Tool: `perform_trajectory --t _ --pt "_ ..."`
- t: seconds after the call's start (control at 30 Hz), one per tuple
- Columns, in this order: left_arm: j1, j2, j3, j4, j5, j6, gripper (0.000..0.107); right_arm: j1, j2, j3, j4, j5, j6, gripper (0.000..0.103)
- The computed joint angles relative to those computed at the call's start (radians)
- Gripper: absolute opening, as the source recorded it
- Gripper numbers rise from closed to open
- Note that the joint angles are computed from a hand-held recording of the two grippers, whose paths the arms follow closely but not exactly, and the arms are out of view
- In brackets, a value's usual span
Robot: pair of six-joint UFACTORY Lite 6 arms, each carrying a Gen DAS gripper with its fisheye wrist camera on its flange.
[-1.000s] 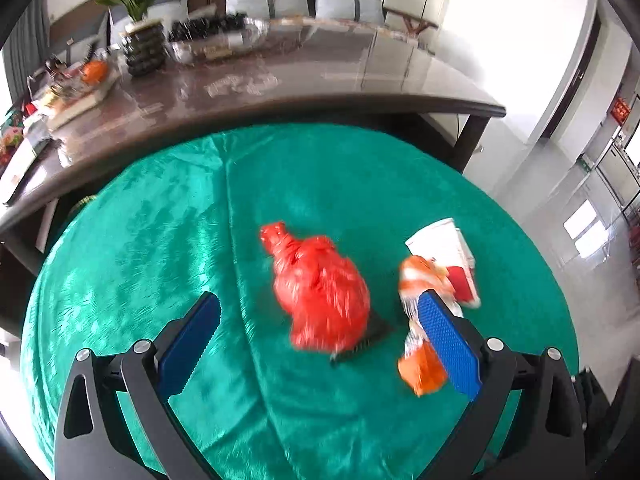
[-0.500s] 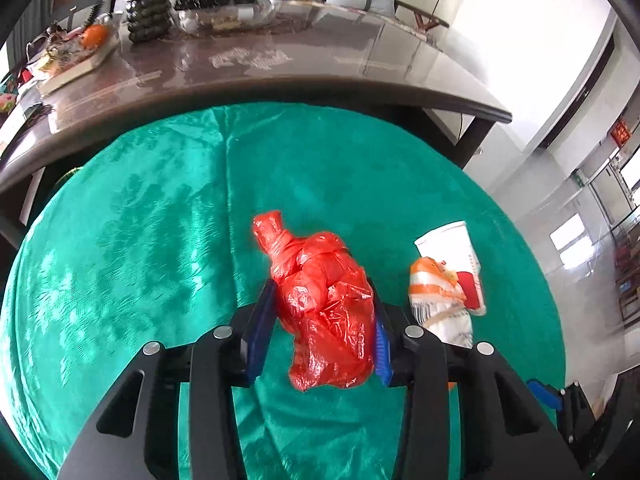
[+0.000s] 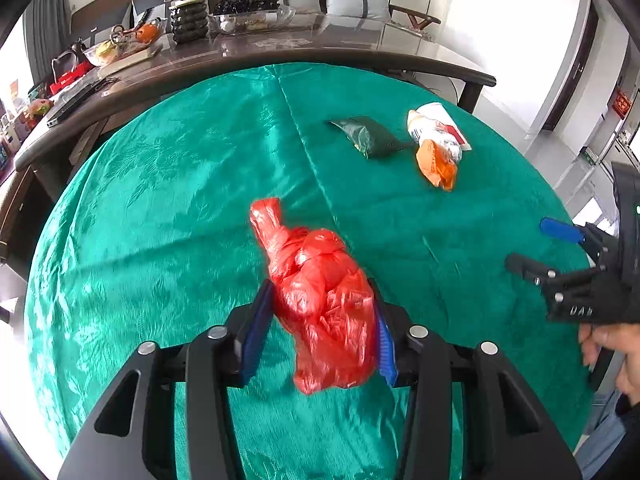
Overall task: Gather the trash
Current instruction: 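Grasp the red plastic bag with the left tool and lift it, then grasp the orange-and-white wrapped snack with the right tool while the left tool holds the red bag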
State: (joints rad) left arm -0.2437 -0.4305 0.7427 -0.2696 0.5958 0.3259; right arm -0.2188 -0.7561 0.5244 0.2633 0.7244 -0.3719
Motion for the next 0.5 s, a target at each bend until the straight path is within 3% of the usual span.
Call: perform_trajectory --t 0.03,0.1,0.2,0.5 --pt "-0.001 -0.013 -0.017 0.004 -0.007 -0.001 0.053 0.0 0.0 0.0 0.0 0.0 0.0 0.098" --pt "-0.007 -0.025 -0.044 0.022 -0.023 -0.013 0.075 0.0 0.0 0.0 0.0 0.0 0.0 0.098" --pt "-0.042 -0.038 -0.079 0.115 -0.057 -0.095 0.088 0.0 -0.001 0.0 0.0 0.0 0.0 0.098" --pt "-0.029 -0.03 -0.107 0.155 -0.088 -0.133 0.098 0.007 0.011 0.007 -0.006 -0.004 0.019 0.099"
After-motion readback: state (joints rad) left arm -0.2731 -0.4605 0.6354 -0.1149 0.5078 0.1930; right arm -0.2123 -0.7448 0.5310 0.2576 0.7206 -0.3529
